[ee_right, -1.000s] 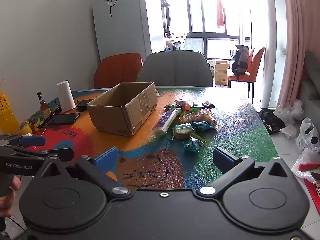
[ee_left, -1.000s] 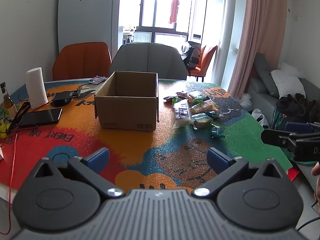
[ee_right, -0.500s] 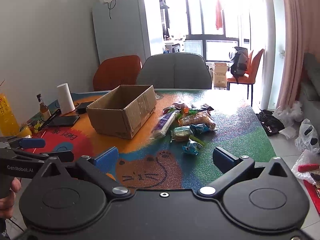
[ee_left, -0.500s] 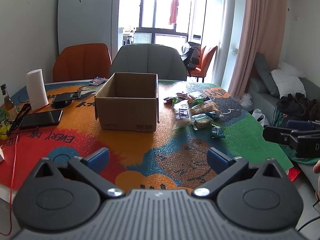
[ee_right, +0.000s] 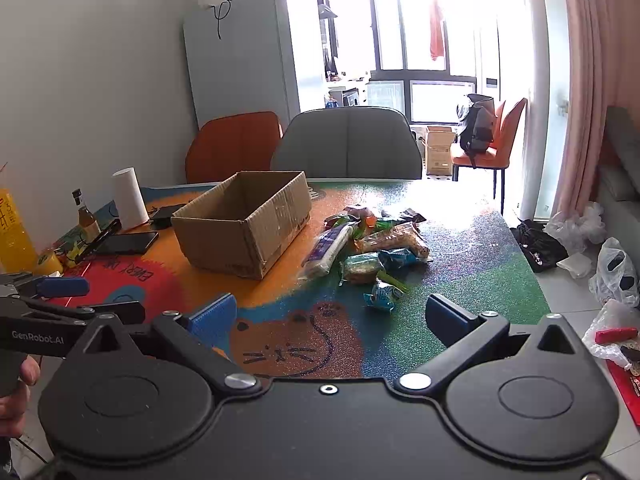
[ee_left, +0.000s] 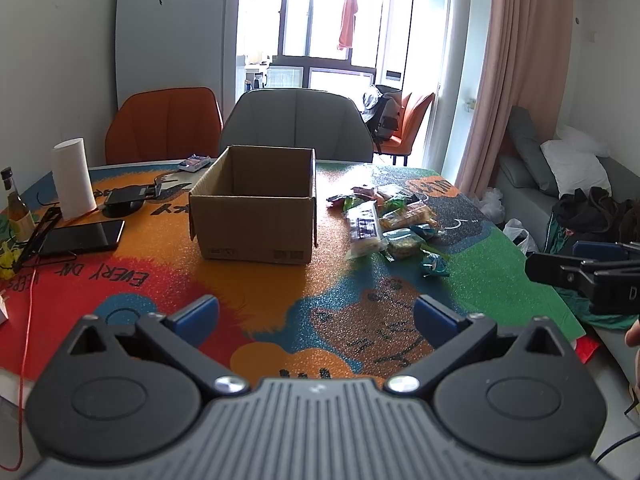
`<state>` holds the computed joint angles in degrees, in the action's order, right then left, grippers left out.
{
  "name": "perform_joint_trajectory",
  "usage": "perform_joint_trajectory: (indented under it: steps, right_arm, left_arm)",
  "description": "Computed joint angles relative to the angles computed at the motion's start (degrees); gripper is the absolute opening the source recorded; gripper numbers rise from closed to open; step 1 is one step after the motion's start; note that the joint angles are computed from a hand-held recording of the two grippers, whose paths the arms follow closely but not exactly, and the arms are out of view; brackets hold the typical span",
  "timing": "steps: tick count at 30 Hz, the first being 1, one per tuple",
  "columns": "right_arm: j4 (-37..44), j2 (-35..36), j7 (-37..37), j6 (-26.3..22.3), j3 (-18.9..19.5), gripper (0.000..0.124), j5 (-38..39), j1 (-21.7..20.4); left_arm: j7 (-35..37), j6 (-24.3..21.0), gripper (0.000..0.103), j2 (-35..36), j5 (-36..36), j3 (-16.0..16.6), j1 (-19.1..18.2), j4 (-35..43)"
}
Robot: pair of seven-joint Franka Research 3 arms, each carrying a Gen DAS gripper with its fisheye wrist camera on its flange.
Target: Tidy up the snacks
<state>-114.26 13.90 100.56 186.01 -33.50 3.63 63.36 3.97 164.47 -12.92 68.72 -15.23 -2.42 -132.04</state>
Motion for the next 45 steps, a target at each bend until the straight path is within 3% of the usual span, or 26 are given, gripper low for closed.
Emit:
perform_joint_trajectory:
  steps: [6,9,14,19,24,27,31,40,45]
  right_arm:
    - [0.13,0.23,0.52,-0.21,-1.27,0.103,-0.29,1.19]
    - [0.43,0.32,0.40,-0.37,0.50,0.103,-0.30,-0.57]
    - [0.97,0.72,-0.55,0.88,5.71,0.103,1.77,-5.78]
    - [2.43,1.42,-2.78,0.50,13.94,0.103,4.54,-13.90]
    - [4.56,3.10,-3.85,-0.14,17.77,0.103,6.16,-17.89]
    - [6.55,4.65,-3.44,-1.35,17.23,0.103,5.70,-17.94]
    - [9.66,6.72,-3.50,-3.14,21.88,0.103,5.42,-22.88]
    - [15.90,11.44,-2.42,-7.22,27.32,0.103,4.08,-29.55]
    - [19.56,14.21,-3.87,-10.04,32.28,0.092,5.58,-34.45]
  left_arm:
    - [-2.14,-0.15,0.103,-0.27,1.83,-0.36,0.34,0.12]
    - [-3.40,-0.16,0.103,0.06,2.75,-0.25,0.37,0.58]
    - [-5.77,0.73,0.103,1.94,4.27,0.45,0.32,1.83]
    - [-4.75,0.52,0.103,4.48,3.58,1.61,-0.18,3.88]
    - [-3.85,0.41,0.103,7.34,3.84,2.68,-0.82,6.56]
    - [-3.10,1.27,0.103,9.34,4.20,3.58,-1.24,8.33]
    - [-1.08,2.04,0.103,12.19,2.69,4.72,-2.05,10.67]
    - [3.22,5.28,0.103,18.94,-2.26,7.69,-3.86,15.73]
    - [4.82,6.92,0.102,22.91,-3.67,9.74,-5.62,19.24]
